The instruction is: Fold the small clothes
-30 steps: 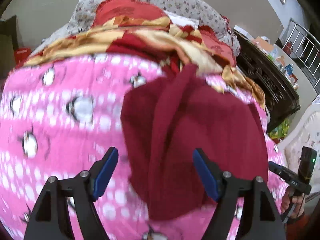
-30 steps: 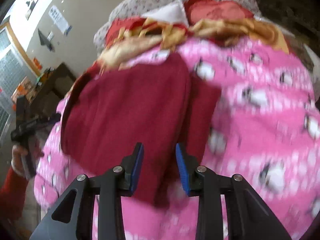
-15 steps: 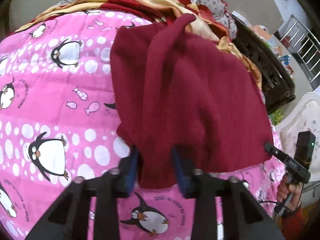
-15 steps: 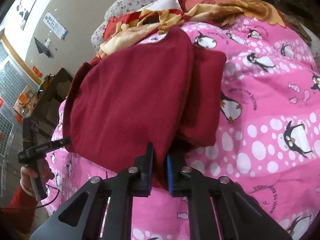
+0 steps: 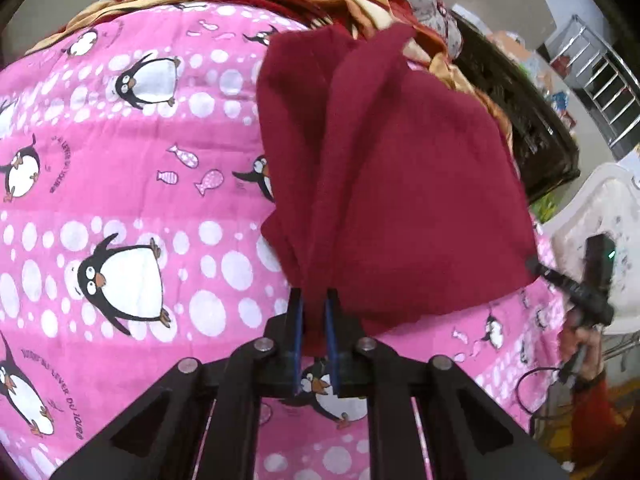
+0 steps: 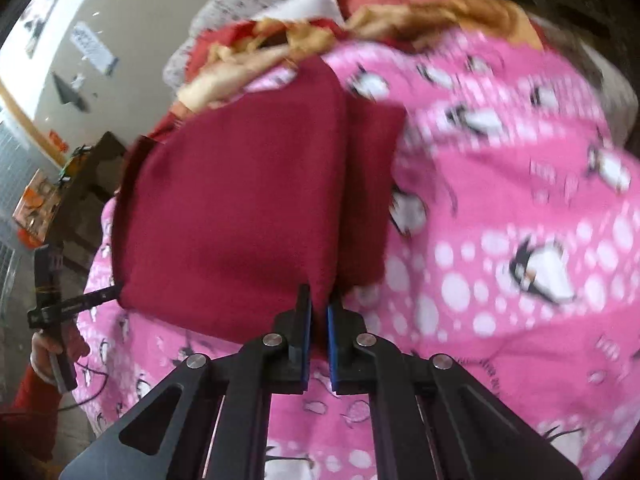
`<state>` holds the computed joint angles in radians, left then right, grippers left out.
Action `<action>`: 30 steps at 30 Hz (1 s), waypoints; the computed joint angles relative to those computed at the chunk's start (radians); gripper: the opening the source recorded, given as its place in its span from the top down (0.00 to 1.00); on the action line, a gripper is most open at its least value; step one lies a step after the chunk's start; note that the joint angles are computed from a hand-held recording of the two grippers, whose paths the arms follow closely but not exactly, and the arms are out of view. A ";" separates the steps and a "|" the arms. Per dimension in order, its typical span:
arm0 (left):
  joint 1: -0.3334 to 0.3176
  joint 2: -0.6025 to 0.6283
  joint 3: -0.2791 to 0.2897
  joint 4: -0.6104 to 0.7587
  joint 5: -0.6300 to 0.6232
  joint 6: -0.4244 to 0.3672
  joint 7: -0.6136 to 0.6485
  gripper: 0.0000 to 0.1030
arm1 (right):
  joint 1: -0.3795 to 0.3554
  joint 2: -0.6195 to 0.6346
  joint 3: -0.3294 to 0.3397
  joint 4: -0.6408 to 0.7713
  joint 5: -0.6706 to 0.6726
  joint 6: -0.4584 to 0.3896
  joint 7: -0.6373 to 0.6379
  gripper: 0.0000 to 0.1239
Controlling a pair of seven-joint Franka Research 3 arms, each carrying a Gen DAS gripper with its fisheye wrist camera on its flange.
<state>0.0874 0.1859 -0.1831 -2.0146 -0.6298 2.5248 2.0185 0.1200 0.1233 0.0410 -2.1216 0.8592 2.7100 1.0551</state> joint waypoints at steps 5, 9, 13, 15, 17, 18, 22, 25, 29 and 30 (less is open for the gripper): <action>-0.029 -0.045 0.009 -0.010 0.113 0.036 -0.008 0.90 | -0.002 -0.028 -0.003 0.001 0.002 -0.009 -0.019 0.83; -0.041 -0.071 0.015 -0.004 0.153 0.091 -0.034 0.76 | 0.027 -0.072 -0.009 -0.019 -0.107 0.130 0.053 0.71; -0.065 -0.028 0.011 0.072 0.182 0.175 -0.098 0.51 | 0.035 -0.036 -0.003 0.057 -0.091 0.146 0.035 0.70; -0.082 0.026 0.007 0.142 0.244 0.190 -0.176 0.48 | 0.050 0.023 -0.010 0.131 -0.202 0.160 0.116 0.70; -0.088 0.086 -0.002 0.219 0.291 0.191 -0.239 0.48 | 0.052 0.094 -0.005 0.219 -0.246 0.170 0.153 0.70; -0.106 0.131 0.007 0.275 0.346 0.189 -0.305 0.48 | 0.054 0.130 -0.004 0.263 -0.267 0.171 0.180 0.70; -0.168 0.293 0.069 0.483 0.538 0.141 -0.529 0.48 | 0.072 0.278 -0.028 0.453 -0.394 0.107 0.303 0.70; -0.185 0.406 0.110 0.630 0.629 0.076 -0.664 0.49 | 0.082 0.389 -0.046 0.589 -0.478 0.056 0.392 0.70; -0.095 0.462 0.029 0.669 0.597 0.090 -0.672 0.50 | 0.093 0.484 -0.075 0.692 -0.554 0.029 0.497 0.70; -0.093 0.465 0.026 0.670 0.614 0.098 -0.674 0.50 | 0.081 0.513 -0.065 0.723 -0.557 0.016 0.506 0.71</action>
<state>-0.0054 0.6506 -0.1574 -1.3451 -0.0160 2.6232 1.3445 0.2015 0.6364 -0.0241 -1.3991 0.3024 2.7263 1.5615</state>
